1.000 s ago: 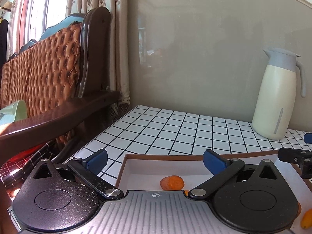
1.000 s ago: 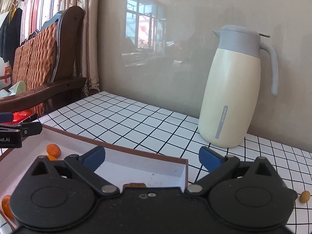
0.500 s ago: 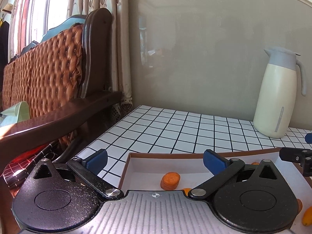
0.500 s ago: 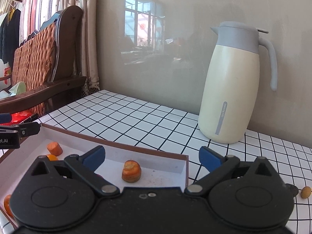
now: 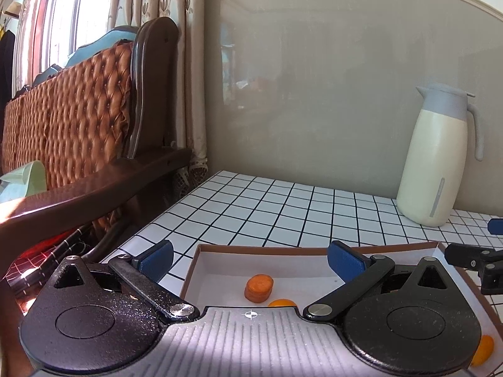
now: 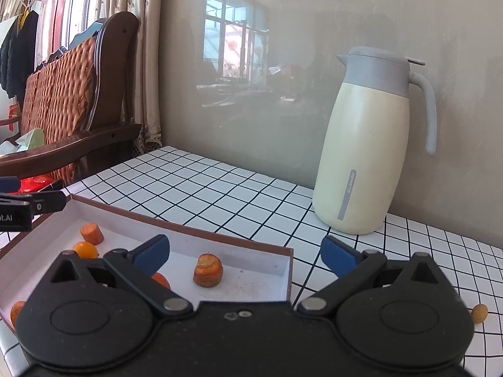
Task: Organize fruits
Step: 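Move both open tools toward the dark fruit and tan fruit on the table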
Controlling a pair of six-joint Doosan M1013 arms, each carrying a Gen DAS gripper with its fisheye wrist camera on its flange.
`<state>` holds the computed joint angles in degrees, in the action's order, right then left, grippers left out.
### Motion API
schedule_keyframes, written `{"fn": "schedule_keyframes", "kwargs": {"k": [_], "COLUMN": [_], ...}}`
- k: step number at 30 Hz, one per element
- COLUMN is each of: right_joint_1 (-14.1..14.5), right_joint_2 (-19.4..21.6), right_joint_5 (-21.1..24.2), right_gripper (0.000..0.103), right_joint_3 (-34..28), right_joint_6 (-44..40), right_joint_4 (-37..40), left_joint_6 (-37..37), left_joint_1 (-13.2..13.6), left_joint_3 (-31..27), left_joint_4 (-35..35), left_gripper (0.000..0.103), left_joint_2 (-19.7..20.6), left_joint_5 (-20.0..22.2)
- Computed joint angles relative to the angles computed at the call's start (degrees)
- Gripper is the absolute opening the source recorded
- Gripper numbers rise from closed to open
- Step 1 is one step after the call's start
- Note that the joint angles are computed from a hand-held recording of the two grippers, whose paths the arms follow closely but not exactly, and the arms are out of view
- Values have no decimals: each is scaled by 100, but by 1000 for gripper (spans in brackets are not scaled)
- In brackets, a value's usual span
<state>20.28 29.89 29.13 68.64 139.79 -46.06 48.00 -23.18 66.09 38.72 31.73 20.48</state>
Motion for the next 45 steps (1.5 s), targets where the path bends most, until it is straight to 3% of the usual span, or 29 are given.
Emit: {"fn": "schedule_keyframes", "kwargs": {"k": [5, 10, 22, 28, 36, 43, 45], "right_joint_1": [20, 27, -166, -282, -464, -623, -663], "right_joint_2": [-181, -363, -798, -1012, -1269, -1489, -1536], "right_joint_5": [-83, -116, 80, 190, 367, 550, 566], "right_gripper": [97, 97, 97, 97, 97, 97, 97], "right_joint_3": [244, 472, 1101, 1420, 1843, 2188, 2269], "right_joint_6": [196, 265, 1270, 1659, 2081, 2405, 2493], "right_joint_4": [-260, -534, -1321, -1598, -1892, -1993, -2027], "left_joint_6": [-407, -1133, -367, -232, 1221, 2165, 2670], "left_joint_1": [-102, -286, -615, -854, -1101, -1312, -1337], "left_joint_3": [165, 221, 130, 84, -121, -273, -327], "left_joint_4": [534, 1463, 694, 855, -591, -1518, -2097], "left_gripper": [103, 103, 103, 103, 103, 103, 103], "left_joint_2": [-136, -173, -124, -51, 104, 222, 258], "left_joint_5": [-116, 44, -302, -423, -578, -503, -452]}}
